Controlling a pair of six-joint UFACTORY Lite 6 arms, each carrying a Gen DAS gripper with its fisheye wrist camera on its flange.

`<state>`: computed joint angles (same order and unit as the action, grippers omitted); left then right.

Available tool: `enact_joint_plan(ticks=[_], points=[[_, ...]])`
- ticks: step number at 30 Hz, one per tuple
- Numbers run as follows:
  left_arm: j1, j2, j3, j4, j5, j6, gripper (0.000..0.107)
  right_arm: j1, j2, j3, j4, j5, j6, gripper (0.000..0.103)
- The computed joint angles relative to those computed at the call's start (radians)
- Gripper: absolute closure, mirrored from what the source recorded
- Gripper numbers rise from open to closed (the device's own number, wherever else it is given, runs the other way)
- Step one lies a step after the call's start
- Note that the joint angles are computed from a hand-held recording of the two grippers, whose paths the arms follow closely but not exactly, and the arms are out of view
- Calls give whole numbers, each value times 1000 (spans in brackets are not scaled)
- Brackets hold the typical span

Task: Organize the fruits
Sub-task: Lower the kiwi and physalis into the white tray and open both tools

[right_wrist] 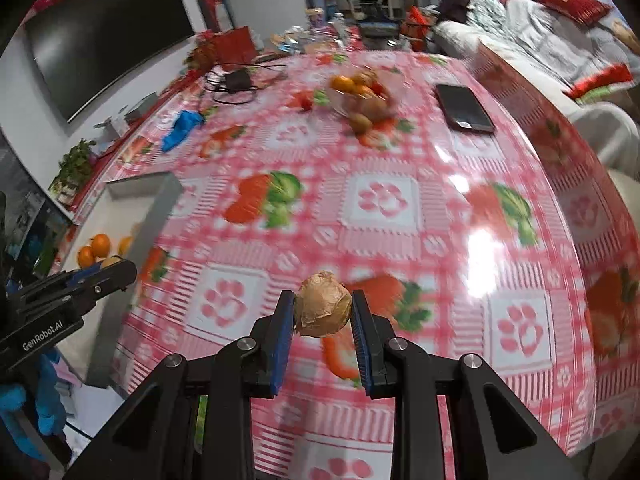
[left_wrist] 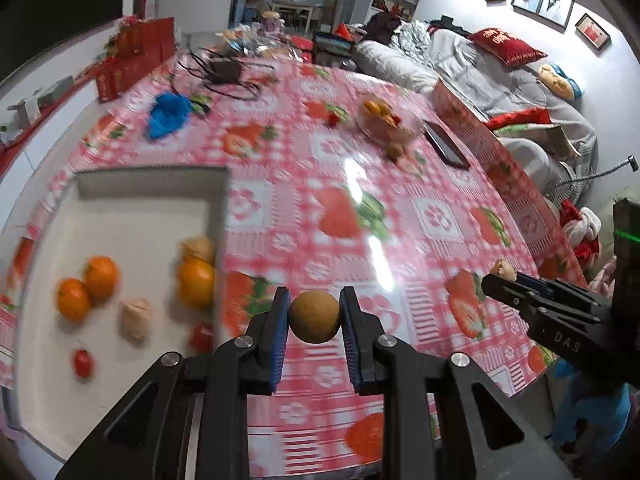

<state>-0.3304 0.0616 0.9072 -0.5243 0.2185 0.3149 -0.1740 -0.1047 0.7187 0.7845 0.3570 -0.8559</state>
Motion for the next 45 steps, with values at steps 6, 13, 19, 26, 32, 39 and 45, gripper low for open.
enact_joint_plan(ticks=[6, 13, 19, 26, 32, 39, 45], points=[[219, -72, -6, -21, 68, 148, 80, 194, 100, 187, -140, 42, 236, 74], [444, -19, 20, -52, 99, 290, 80, 449, 354, 493, -293, 77, 474, 74], [510, 129, 119, -69, 113, 343, 80, 613, 640, 843, -444, 164, 632, 74], [495, 326, 306, 25, 120, 246, 80, 653, 871, 1132, -516, 262, 732, 74], [487, 460, 432, 144, 186, 110, 77, 652, 1057, 1395, -581, 389, 789, 73], [490, 448, 421, 126, 181, 135, 36, 629, 1154, 1532, -565, 473, 805, 73], [496, 438, 410, 176, 169, 74, 27, 626, 1130, 1504, -581, 458, 823, 41]])
